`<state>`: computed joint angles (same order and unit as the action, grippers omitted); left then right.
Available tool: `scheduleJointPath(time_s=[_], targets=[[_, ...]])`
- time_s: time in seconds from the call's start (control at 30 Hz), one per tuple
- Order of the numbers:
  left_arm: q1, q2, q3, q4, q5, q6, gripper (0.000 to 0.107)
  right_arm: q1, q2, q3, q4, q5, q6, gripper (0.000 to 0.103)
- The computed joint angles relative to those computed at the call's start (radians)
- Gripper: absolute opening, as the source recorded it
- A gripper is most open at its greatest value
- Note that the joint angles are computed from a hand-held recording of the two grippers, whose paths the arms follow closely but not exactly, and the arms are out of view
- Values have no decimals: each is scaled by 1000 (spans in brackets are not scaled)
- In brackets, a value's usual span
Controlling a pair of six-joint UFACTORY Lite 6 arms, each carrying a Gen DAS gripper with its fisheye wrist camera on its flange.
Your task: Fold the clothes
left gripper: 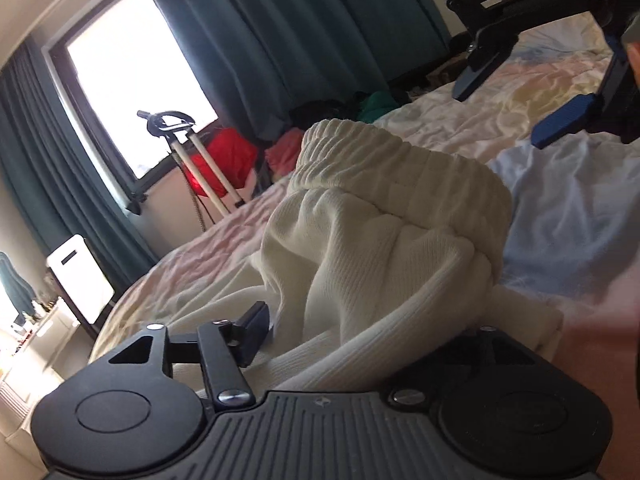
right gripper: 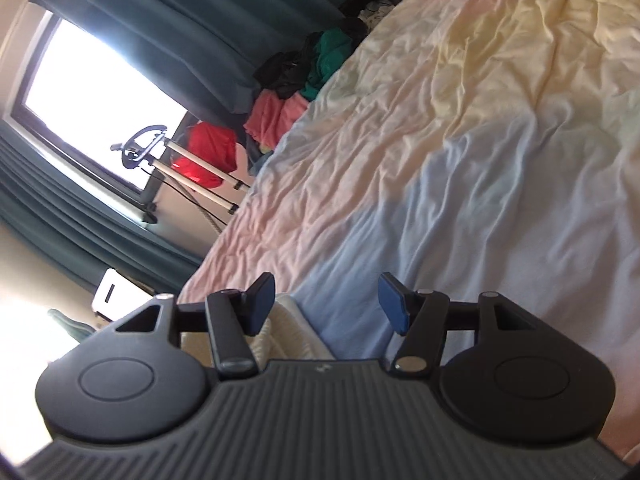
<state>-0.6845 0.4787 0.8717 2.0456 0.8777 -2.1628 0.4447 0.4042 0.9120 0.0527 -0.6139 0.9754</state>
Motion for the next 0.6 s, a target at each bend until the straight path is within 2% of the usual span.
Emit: scheduleJointPath(time_s=[0.1,0.13,0.2,0.3,0.33,0.37,0.43,0.47,0.53,0.6], targets=[[17,-144,-137,56,-78,-38,88,6,-14,-20,-25,-39,9,61],[18,-198,-182,65,-100,-36,89,6,-15,-24,-49,-51,27,61],[17,-306,-265,56,-137,5,89,-2,-7,-21,-146,-68,102,61],[26,-453,-396,62,-136,88,90,1,16,-9,-261,-95,190,61],[48,-518,-442,70,-146,131,90,4,27,1,-301,-100,223,67],[60,-572,-487,71,-141,170,90,7,39,12,-341,-105,256,77],[44,-636,-568,42,-80,223,90,25,47,32,-378,-86,278,84],[59,-664,-600,46,-79,224,90,39,44,39,-375,-62,267,83],[131,-738,-654,85,-149,185,87,72,26,44,-316,0,196,84],[252,-826,-713,239,-262,52,84,95,12,38,-277,29,154,84]])
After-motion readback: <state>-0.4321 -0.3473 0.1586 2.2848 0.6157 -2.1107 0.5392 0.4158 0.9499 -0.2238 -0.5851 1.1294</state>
